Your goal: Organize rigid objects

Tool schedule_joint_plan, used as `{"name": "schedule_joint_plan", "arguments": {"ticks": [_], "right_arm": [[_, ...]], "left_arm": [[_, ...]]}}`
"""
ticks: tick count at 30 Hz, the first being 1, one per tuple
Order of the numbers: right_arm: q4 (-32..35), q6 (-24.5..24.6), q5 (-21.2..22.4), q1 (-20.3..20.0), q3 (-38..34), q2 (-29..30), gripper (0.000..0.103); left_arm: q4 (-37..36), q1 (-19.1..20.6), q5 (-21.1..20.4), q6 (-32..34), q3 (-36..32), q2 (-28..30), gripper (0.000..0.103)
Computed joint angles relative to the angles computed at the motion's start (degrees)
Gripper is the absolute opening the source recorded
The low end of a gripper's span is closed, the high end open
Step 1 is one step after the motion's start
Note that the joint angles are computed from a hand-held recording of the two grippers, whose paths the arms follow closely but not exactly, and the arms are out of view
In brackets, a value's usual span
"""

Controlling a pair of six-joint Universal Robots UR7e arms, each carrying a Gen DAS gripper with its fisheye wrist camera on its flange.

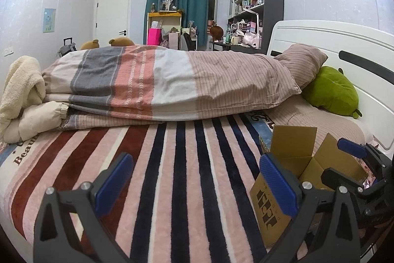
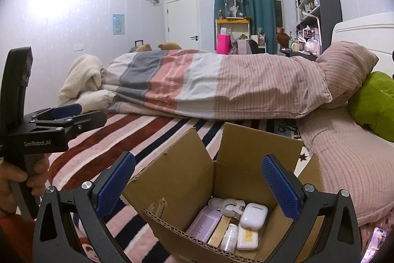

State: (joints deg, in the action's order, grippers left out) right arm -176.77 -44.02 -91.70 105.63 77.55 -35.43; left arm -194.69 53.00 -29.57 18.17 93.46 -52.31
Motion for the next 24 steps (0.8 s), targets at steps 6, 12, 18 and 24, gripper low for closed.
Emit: {"name": "schedule_joint_plan", "arguments": {"ticks": [6, 12, 18, 24], "right_arm": [[-0.1, 0.0, 0.1, 0.0, -0.1, 0.0, 0.103], [-0.1, 0.0, 0.1, 0.0, -0.1, 0.1, 0.103], [-0.1, 0.1, 0.2, 0.0, 0.0, 0.0, 0.103], [-0.7, 0.4, 0.1, 0.3, 0.1, 0.2, 0.103]], "left_arm": [[0.1, 0.0, 0.3, 0.0, 0.1, 0.0, 0.102], [0.1, 0.0, 0.3, -0.1, 0.1, 0.0, 0.102], [-0.4, 0.1, 0.5, -0.1, 0.6, -0.1, 0.102], [-0.3, 0.1, 0.5, -0.4, 1.1, -0.3, 0.102]]}}
